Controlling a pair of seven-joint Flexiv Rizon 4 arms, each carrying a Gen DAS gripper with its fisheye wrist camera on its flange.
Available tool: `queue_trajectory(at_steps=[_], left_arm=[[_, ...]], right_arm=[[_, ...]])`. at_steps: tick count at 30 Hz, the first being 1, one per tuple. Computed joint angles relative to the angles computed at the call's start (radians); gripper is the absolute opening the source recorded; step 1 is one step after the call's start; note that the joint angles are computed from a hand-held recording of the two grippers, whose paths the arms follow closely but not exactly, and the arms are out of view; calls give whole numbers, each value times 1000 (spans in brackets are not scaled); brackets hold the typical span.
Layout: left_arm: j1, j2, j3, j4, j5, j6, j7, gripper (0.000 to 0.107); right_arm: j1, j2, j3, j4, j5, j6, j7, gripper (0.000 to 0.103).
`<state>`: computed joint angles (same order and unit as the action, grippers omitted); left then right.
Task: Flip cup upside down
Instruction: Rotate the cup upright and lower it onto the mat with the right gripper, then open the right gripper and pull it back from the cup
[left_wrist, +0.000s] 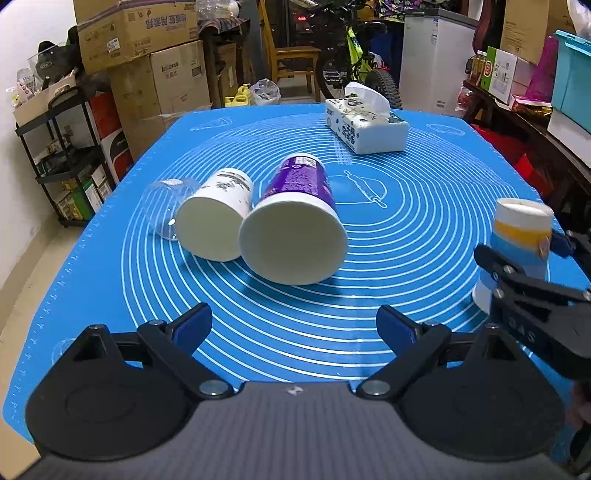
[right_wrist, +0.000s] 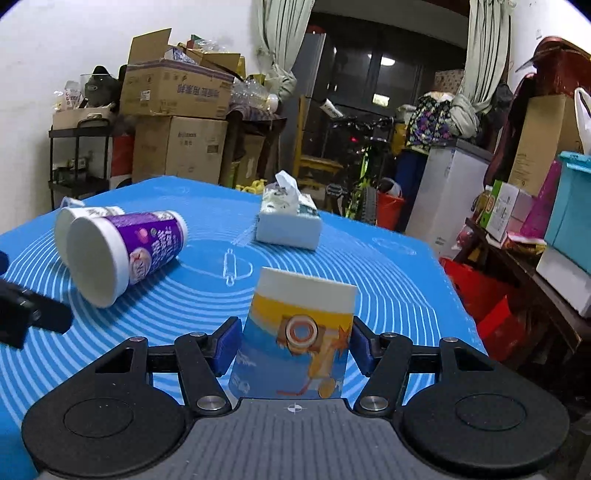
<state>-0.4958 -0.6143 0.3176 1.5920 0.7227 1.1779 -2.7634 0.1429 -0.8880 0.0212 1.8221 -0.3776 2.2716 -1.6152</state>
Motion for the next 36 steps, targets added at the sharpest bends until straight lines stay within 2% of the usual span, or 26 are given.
queue_trajectory(at_steps=[8, 12, 15, 18, 24, 30, 36], left_arm=[[-15, -9, -1, 3, -4, 29, -13, 95], [-43, -5, 15, 6, 13, 45, -39, 95], [-70, -1, 31, 3, 38, 38, -70, 95], [-87, 9, 31, 8, 63, 35, -99, 95], [-112, 37, 10, 19, 114, 14, -142, 95], [-121, 61, -28, 32, 157, 12, -170, 95], [-126, 75, -59, 46, 184, 2, -176, 95]], right_arm=[[-76, 42, 44, 57, -82, -63, 66, 64], [-137, 56, 87, 58, -152, -118, 130, 75], [-163, 72, 95, 79, -172, -106, 149, 82], [-222, 97, 124, 112, -228, -102, 198, 83], [-304, 182, 120, 227, -319, -90, 260, 84], [-385, 248, 127, 310, -430, -122, 312, 84], [-403, 284, 112, 354, -461, -119, 313, 84]])
